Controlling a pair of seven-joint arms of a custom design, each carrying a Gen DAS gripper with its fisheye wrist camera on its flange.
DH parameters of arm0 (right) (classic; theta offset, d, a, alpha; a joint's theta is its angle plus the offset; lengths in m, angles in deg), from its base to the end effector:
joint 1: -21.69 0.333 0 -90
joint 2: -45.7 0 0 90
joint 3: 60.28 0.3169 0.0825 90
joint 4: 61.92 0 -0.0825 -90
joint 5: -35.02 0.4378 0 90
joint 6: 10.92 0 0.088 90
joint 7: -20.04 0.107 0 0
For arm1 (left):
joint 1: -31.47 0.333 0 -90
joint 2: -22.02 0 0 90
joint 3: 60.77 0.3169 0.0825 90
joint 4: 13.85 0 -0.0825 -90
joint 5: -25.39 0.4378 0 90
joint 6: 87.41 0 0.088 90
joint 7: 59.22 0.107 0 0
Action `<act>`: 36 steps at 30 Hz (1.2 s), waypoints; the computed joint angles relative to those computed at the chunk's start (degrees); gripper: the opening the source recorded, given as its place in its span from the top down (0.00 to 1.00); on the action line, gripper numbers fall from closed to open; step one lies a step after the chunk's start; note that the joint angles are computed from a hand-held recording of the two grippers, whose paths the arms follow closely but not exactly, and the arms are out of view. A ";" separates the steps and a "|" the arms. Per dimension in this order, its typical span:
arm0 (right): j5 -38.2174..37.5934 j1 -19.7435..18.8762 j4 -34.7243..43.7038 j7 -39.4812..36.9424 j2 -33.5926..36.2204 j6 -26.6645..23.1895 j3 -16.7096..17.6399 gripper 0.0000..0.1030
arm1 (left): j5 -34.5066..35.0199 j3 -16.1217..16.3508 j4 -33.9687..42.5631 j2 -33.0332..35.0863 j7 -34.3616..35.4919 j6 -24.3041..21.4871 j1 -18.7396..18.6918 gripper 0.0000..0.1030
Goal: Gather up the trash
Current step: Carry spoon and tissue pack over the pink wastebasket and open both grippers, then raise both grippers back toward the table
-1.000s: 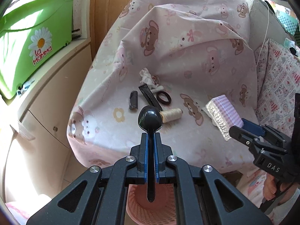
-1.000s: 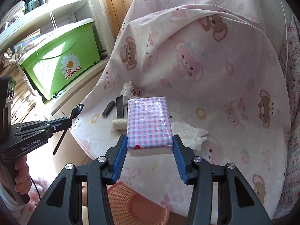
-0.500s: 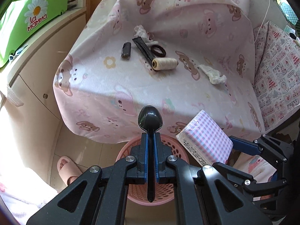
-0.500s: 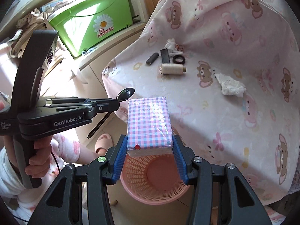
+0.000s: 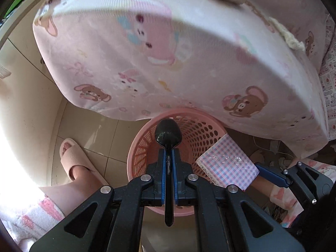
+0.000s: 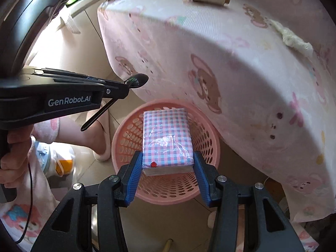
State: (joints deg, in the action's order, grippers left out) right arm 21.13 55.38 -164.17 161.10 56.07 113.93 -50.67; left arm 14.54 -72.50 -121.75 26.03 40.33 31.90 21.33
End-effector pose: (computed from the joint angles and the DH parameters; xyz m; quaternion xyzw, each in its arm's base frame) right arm 0.5069 0.4577 0.4541 -0.6915 0.7084 -0.0872 0.1111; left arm 0.5937 -0.2461 0.4636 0.5219 -0.8455 0.1083 0.0313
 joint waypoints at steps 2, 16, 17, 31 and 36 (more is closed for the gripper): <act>1.13 -0.29 0.34 0.39 1.44 -0.79 -0.20 0.51 | 1.58 -0.01 0.97 2.11 -2.49 -1.36 -0.30 0.95; 12.04 -2.97 1.56 -2.86 9.41 -3.88 -1.20 0.50 | 10.90 0.15 4.42 10.79 -10.52 -5.98 -1.65 0.95; 11.64 -2.82 1.92 -2.64 9.82 -4.78 -1.39 0.50 | 11.16 0.10 4.51 11.08 -10.39 -6.24 -1.67 0.95; 7.52 -1.63 2.21 0.81 10.69 -7.16 -2.27 0.32 | 13.43 -0.03 3.31 10.23 -11.26 -2.27 -2.10 0.67; 5.65 -0.92 3.46 1.39 10.73 -8.43 -2.34 0.32 | 13.42 0.21 3.58 8.46 -12.58 -0.28 -1.78 0.51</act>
State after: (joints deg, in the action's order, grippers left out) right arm 26.78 54.46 -160.71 162.49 66.81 105.50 -53.00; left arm 27.96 -72.29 -118.17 34.50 27.74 31.62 19.55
